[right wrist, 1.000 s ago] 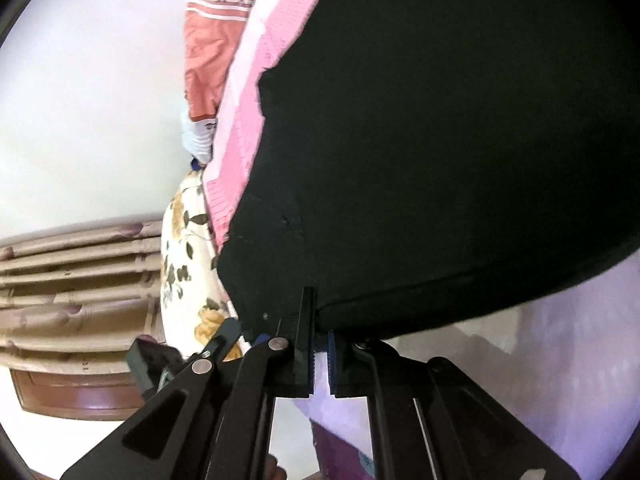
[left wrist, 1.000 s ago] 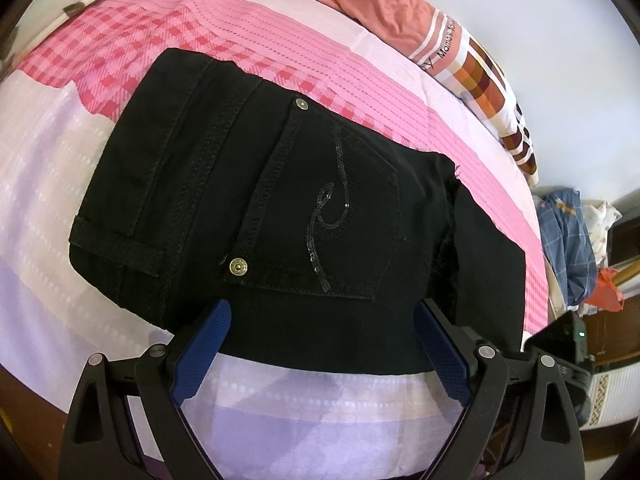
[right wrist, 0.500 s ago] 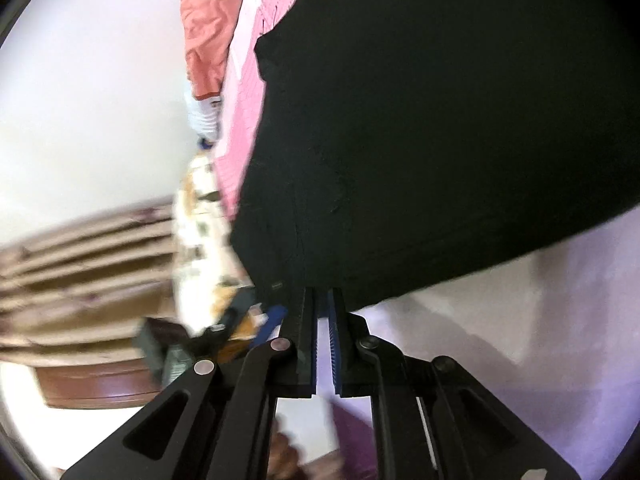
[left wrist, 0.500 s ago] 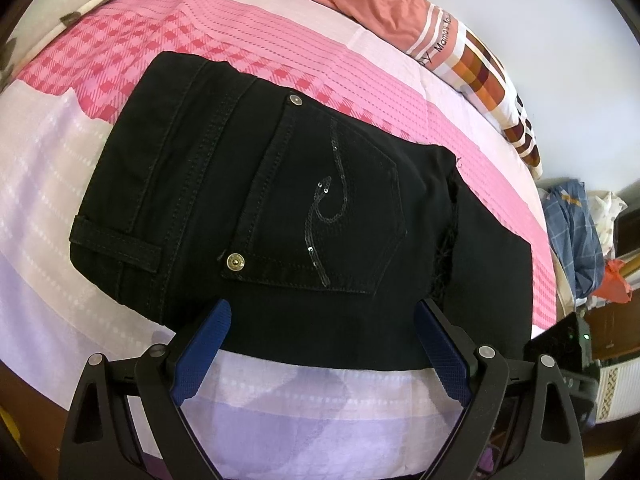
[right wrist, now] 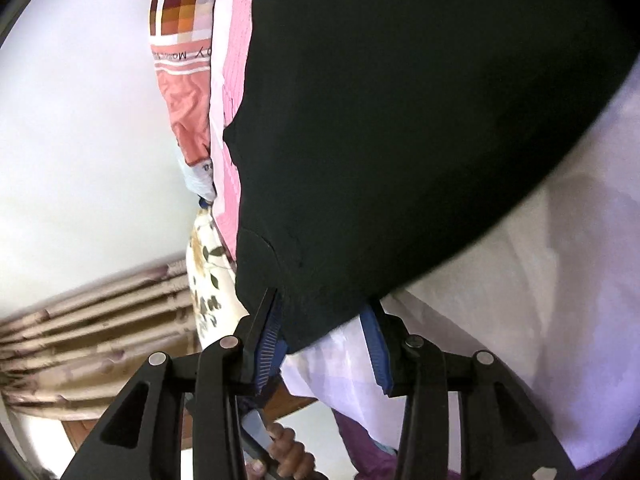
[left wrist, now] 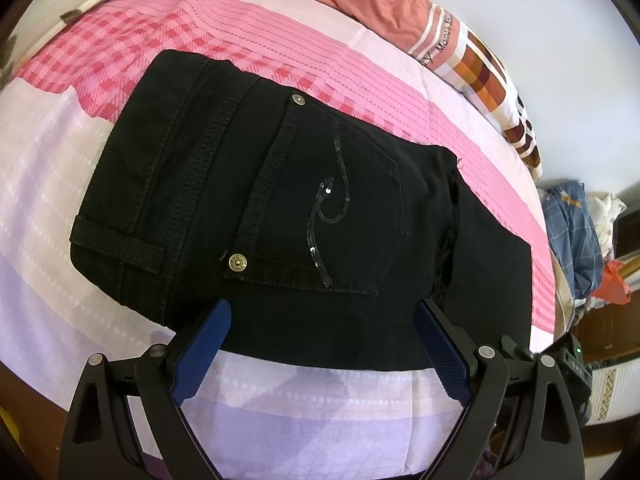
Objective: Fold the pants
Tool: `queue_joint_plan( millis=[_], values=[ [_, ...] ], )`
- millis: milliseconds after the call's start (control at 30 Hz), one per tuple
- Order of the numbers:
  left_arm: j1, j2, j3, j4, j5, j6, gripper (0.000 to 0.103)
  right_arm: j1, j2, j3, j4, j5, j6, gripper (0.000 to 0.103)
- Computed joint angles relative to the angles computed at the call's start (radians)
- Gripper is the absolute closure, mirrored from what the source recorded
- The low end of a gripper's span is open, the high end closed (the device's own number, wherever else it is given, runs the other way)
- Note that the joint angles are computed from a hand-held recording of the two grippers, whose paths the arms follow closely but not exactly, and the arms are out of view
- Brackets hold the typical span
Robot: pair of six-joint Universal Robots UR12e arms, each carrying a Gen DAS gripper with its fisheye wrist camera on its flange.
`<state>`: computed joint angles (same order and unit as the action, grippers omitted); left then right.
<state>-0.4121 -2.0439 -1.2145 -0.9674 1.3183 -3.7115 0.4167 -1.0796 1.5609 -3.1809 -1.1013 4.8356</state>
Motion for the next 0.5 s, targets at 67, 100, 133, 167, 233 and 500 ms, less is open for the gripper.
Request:
queue_joint_plan(
  millis=[67,100,133,167,233,500],
  values=[
    [0.000,0.000,-0.001,0.003,-0.004,-0.006,0.010,-0.001,0.004,-0.006,0.008,-0.005,0.000,0.059],
    [0.001,-0.001,-0.001,0.004,-0.005,-0.007,0.010,0.001,0.010,-0.008,-0.011,-0.013,0.022,0.056],
    [0.001,-0.001,-0.002,0.005,-0.006,-0.007,0.010,0.002,0.015,-0.010,-0.031,-0.020,0.038,0.050],
    [0.001,-0.001,-0.001,0.004,-0.005,-0.005,0.010,0.004,0.024,-0.017,-0.046,-0.031,0.052,0.047],
    [0.000,-0.002,0.000,0.001,-0.002,-0.002,0.010,0.009,0.041,-0.039,-0.064,-0.044,0.068,0.042],
    [0.005,-0.001,-0.004,0.003,-0.018,-0.007,0.010,0.016,0.083,-0.053,-0.232,-0.089,0.206,0.040]
  ],
)
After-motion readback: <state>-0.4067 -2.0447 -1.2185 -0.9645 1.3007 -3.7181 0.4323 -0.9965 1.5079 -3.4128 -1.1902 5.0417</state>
